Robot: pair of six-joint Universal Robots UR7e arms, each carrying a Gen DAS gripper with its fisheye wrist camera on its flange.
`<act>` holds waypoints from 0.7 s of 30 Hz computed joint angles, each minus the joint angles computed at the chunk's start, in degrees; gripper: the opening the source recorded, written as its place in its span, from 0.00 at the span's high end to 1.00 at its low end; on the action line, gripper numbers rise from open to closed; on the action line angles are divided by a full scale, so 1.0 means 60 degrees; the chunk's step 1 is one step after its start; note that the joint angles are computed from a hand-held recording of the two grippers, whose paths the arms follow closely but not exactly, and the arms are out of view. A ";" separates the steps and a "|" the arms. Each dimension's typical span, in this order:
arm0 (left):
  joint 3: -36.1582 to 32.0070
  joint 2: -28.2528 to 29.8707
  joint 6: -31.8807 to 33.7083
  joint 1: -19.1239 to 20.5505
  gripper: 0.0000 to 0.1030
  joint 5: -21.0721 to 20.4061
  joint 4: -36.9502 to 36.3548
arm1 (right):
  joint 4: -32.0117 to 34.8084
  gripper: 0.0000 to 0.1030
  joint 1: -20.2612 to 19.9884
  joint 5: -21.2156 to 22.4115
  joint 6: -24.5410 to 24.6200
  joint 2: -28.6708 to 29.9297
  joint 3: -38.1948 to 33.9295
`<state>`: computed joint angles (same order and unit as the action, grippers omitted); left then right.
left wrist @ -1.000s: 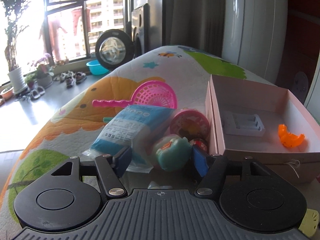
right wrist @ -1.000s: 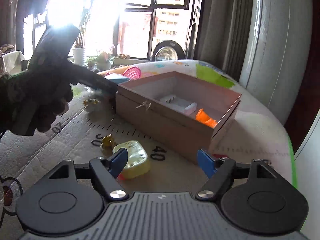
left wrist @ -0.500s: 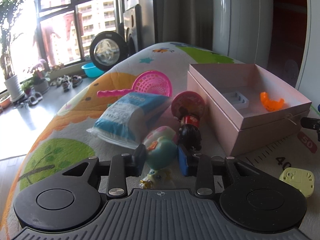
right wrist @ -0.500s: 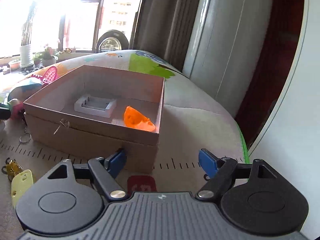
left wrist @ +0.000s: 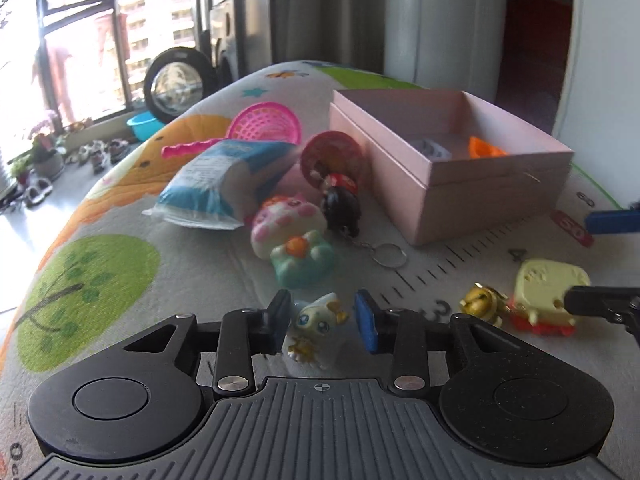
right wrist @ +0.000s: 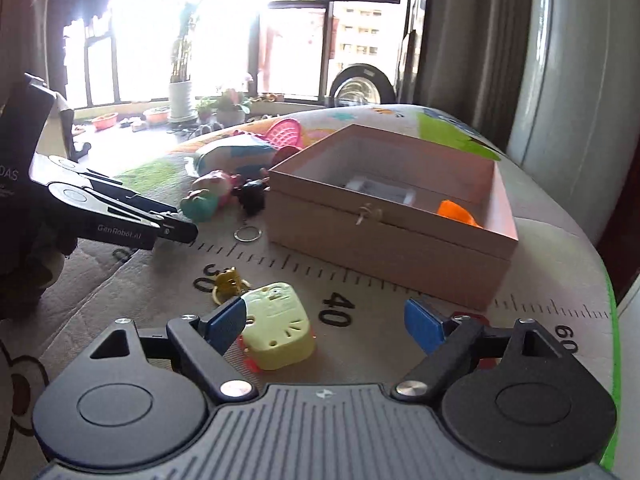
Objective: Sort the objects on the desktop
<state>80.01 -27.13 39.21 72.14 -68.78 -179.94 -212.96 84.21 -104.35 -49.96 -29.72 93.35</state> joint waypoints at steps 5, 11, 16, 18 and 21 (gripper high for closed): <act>0.0976 -0.0495 0.0384 -0.0089 0.49 -0.0161 -0.0219 | 0.0221 0.16 0.0066 -0.0101 0.0064 0.0238 -0.0211; 0.1422 -0.0686 -0.0159 -0.0178 0.21 0.0389 -0.0596 | 0.0403 0.16 0.0147 -0.0479 0.0246 0.0533 -0.0667; 0.1656 -0.0825 -0.0379 -0.0145 0.19 0.0398 -0.0535 | 0.0670 0.48 0.0090 -0.0617 0.0550 0.0227 -0.0378; 0.1543 -0.0720 -0.0417 -0.0158 0.20 0.0336 -0.0558 | 0.0696 0.49 0.0054 -0.0577 0.0749 0.0037 -0.0104; 0.1293 -0.0492 -0.0539 -0.0188 0.33 0.0177 -0.0589 | 0.0742 0.49 0.0047 -0.0577 0.0820 -0.0223 0.0317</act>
<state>87.77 -30.08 35.98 71.01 -67.72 -183.48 -208.51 84.49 -107.81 -45.03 -31.05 95.25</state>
